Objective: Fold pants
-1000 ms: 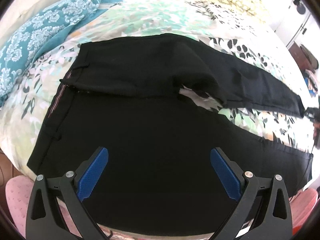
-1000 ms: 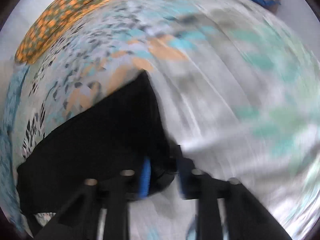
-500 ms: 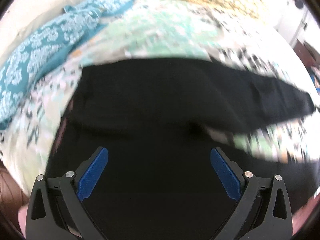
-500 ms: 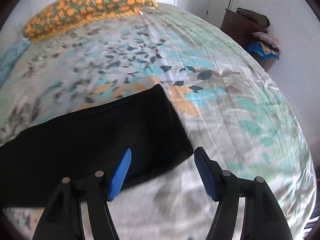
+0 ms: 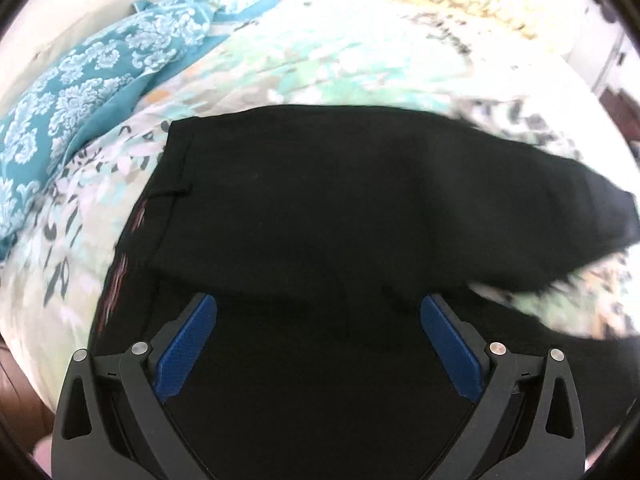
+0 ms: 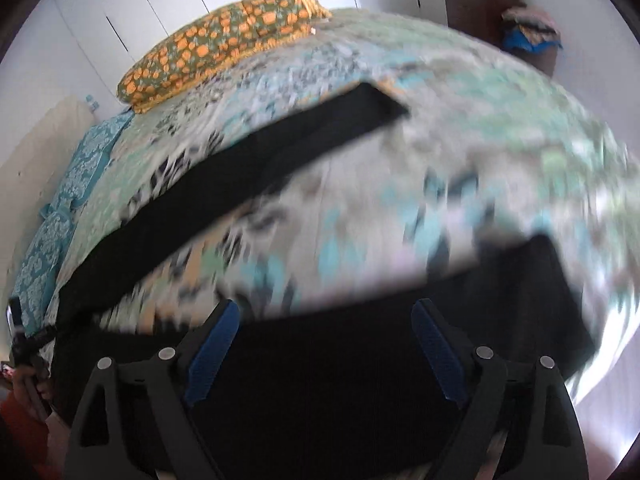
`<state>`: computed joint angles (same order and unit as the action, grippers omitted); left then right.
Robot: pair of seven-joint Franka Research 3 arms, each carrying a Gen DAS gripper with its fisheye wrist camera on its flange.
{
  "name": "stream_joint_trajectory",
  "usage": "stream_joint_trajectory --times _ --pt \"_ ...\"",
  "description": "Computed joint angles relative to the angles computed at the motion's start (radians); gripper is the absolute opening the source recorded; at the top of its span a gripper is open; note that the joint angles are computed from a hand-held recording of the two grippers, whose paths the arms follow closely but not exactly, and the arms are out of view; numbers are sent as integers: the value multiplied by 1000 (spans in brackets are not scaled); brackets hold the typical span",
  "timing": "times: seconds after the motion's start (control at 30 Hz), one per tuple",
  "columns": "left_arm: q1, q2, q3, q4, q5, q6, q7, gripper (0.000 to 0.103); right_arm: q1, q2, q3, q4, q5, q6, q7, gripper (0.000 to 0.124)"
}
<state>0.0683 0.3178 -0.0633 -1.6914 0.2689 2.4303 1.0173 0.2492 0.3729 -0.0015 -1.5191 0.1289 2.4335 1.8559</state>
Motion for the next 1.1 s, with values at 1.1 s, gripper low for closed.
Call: stream_joint_trajectory --times 1.1 --pt "-120 -135 -66 -322 3 143 116 103 233 33 31 -118 -232 68 -152 103"
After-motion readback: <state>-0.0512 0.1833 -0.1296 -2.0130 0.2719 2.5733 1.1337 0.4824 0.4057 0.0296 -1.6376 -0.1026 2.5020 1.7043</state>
